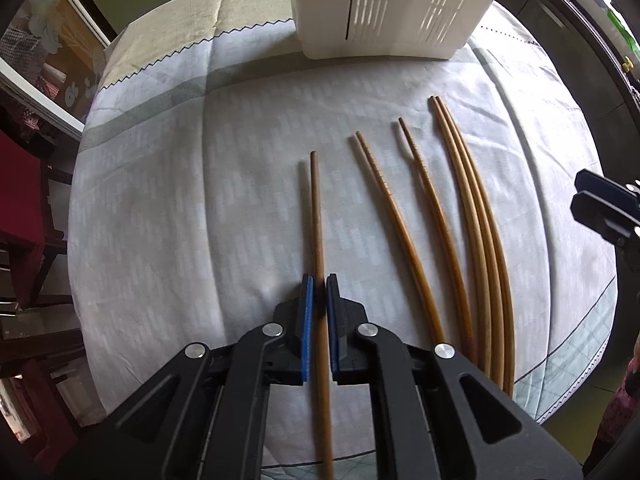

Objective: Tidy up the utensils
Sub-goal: 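Grasp another wooden chopstick with the left gripper while the right moves toward the chopsticks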

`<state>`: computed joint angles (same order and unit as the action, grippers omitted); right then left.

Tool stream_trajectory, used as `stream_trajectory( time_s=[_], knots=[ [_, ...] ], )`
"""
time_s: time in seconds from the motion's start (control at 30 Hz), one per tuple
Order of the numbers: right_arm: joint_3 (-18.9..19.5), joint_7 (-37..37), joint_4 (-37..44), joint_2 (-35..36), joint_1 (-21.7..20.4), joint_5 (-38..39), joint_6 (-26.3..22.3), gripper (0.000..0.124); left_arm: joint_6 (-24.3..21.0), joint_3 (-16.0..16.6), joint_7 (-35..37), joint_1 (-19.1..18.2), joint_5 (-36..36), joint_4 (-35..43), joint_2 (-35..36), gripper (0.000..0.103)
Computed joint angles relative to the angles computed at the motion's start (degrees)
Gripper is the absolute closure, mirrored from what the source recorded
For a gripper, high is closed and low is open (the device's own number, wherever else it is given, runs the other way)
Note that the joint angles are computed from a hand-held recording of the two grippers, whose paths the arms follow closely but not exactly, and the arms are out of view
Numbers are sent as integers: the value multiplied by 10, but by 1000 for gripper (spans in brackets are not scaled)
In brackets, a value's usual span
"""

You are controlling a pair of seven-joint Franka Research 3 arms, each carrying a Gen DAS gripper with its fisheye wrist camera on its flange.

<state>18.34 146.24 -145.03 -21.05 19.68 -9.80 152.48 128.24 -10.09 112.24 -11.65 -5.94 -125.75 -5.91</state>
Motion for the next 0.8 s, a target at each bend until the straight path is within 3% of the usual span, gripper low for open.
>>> stream_trajectory(
  time_s=[0.2,0.53,0.67,0.8],
  knots=[
    [-17,-25,47,81,22,16,-4,98,8,5,15,7,-9,1,6,96],
    [-40,-10,94,135,47,-19,-44,97,8,6,36,10,-31,-4,0,96],
    [-43,21,93,121,47,-49,-82,97,5,7,38,9,-38,-2,3,96],
    [-50,12,78,102,44,-30,-68,97,3,6,36,10,-38,2,7,96]
  ],
)
